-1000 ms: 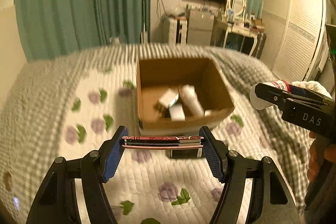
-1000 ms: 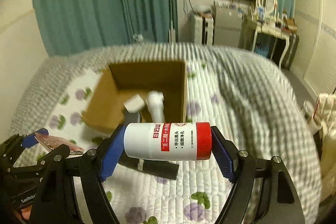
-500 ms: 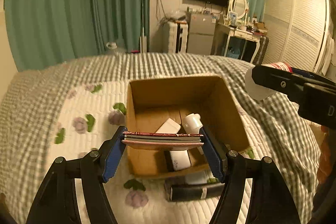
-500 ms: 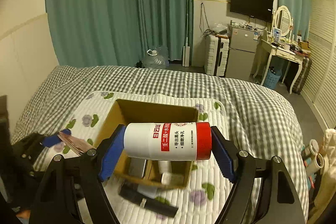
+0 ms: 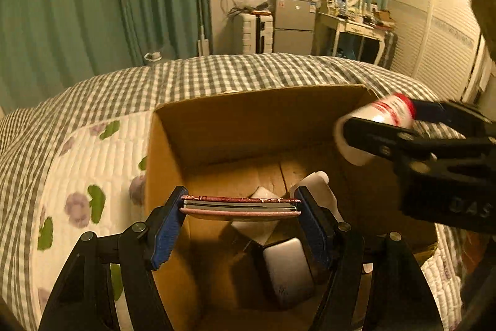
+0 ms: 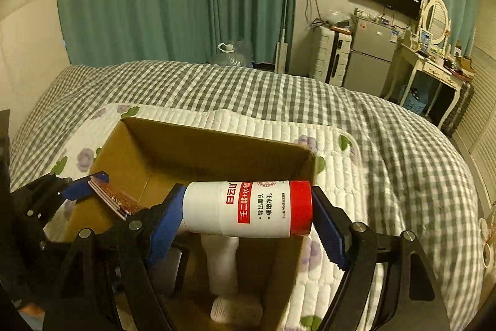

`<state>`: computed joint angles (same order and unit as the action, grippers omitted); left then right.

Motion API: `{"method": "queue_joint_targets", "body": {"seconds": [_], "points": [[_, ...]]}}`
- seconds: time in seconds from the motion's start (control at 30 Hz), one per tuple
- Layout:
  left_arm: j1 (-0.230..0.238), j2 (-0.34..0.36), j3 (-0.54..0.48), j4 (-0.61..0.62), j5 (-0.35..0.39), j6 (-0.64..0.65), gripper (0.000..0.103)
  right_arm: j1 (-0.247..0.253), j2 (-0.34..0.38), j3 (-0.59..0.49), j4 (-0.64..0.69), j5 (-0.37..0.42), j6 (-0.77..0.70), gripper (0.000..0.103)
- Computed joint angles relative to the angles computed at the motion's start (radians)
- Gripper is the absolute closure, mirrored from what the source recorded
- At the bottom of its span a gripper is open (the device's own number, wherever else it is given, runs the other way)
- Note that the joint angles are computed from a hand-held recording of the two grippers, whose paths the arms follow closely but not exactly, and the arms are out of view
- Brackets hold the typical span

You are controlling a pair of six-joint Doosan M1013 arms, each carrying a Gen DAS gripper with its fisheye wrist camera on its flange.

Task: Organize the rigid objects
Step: 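Drop the card case into the box with left tool while right drops bottle, then grasp the black remote control with the right tool and lift it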

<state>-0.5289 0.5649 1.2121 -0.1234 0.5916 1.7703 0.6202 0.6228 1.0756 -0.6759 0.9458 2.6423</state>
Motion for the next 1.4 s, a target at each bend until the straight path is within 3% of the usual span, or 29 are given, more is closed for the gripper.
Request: {"method": "queue_joint_targets", "body": {"seconds": [0.13, 0.23, 0.27, 0.43, 0.47, 0.73, 0.97, 1.27, 1.4], "points": [[0.002, 0.006, -0.006, -0.051, 0.008, 0.039, 0.030, -0.011, 0.014, -0.010, -0.019, -0.012, 0.016, 0.024], [0.000, -0.010, 0.011, -0.043, -0.004, 0.028, 0.019, -0.019, 0.013, -0.015, -0.003, -0.016, 0.030, 0.020], [-0.001, -0.019, 0.017, -0.034, 0.000, 0.017, 0.015, -0.016, 0.007, -0.010, -0.021, -0.013, 0.051, 0.016], [0.000, -0.096, 0.075, -0.022, 0.013, 0.001, 0.009, 0.004, -0.038, 0.013, -0.047, 0.051, 0.079, 0.016], [-0.002, -0.110, 0.087, -0.005, 0.009, -0.015, 0.005, 0.012, -0.053, 0.021, -0.056, 0.066, 0.085, 0.016], [0.013, -0.246, 0.221, 0.080, -0.026, -0.097, 0.004, 0.106, -0.136, 0.051, -0.088, 0.187, 0.012, 0.016], [0.034, -0.321, 0.309, 0.161, -0.006, -0.192, 0.004, 0.178, -0.145, 0.073, -0.050, 0.208, 0.018, 0.016], [0.048, -0.307, 0.374, 0.191, -0.050, -0.245, 0.004, 0.180, -0.089, 0.116, 0.080, 0.121, -0.073, 0.016], [0.058, -0.258, 0.364, 0.203, -0.008, -0.316, 0.004, 0.156, -0.054, 0.117, 0.146, 0.104, -0.161, 0.016]]}}
